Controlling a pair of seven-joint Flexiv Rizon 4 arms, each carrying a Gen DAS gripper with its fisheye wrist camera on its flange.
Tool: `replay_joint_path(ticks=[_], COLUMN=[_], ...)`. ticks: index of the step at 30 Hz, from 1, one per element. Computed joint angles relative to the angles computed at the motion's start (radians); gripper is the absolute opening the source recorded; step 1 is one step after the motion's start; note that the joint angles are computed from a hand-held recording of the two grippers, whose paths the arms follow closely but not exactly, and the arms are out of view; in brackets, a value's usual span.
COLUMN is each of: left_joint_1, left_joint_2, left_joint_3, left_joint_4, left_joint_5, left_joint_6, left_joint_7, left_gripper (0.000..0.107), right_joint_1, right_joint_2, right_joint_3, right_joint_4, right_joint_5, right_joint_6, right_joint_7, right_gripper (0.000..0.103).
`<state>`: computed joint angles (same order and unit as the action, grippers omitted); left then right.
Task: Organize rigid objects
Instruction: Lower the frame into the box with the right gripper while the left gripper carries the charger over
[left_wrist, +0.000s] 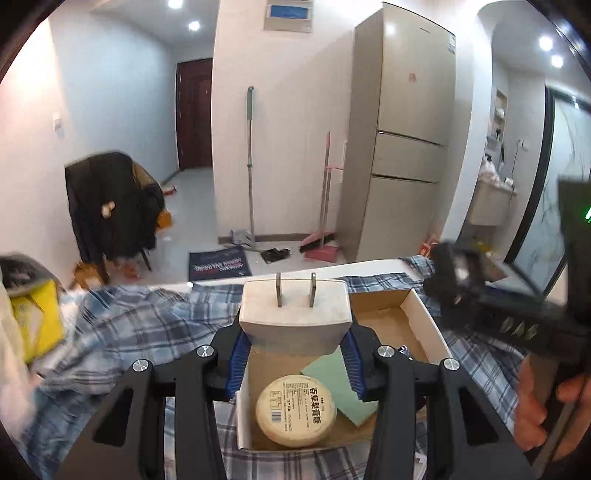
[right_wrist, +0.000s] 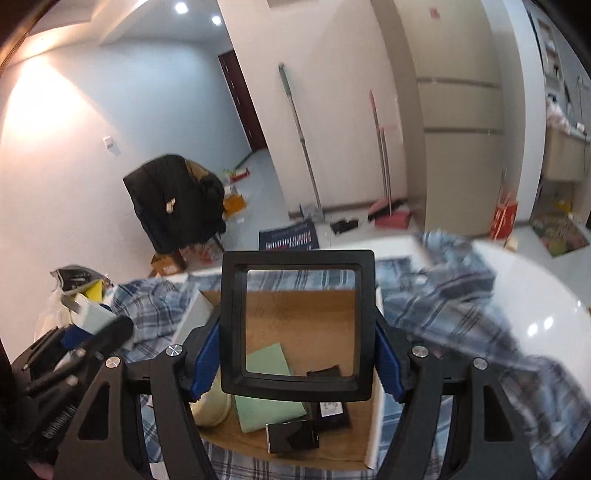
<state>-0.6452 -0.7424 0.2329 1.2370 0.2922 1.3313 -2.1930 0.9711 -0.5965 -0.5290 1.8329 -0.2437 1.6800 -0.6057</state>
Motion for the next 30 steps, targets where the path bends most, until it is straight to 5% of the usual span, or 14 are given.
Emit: replay_joint_path(ticks=[2, 12, 17, 21, 30], left_joint_1=[0.054, 0.022, 0.024, 0.013, 0.037], left_joint_2=[-0.004, -0.027, -0.03, -0.035, -0.045], left_joint_3=[-0.069, 0.005, 0.0, 0.013, -0.02], left_joint_4=[0.03, 0.048, 0.043, 0.034, 0.04], left_joint_5=[-0.039, -0.078, -0.075, -0.072, -0.095], left_joint_6=[0.039, 0.046, 0.051, 0.035, 0.027], left_joint_7=[0.043, 0.028, 0.037, 0.034, 0.053], left_gripper=[0.047, 0.047, 0.047, 0.047, 0.047], right_joint_1=[-0.059, -0.349, -0.33, -0.383, -0.357], right_joint_2=[-0.017, -0.094, -0.109, -0.123, -0.125], right_joint_3=[0.076, 0.473, 0.455, 0.531, 0.498], right_joint_4=[-0.028, -0.155, -0.162, -0.183, -0.187], right_joint_5=[-0.011, -0.077, -0.105, -0.105, -0.144], right_joint_6=[-0.027, -0.111, -0.148, -0.178, -0.195], right_joint_7=[-0.011, -0.093, -0.088, -0.12, -0.133], right_gripper=[0.069, 0.069, 0.069, 0.069, 0.075])
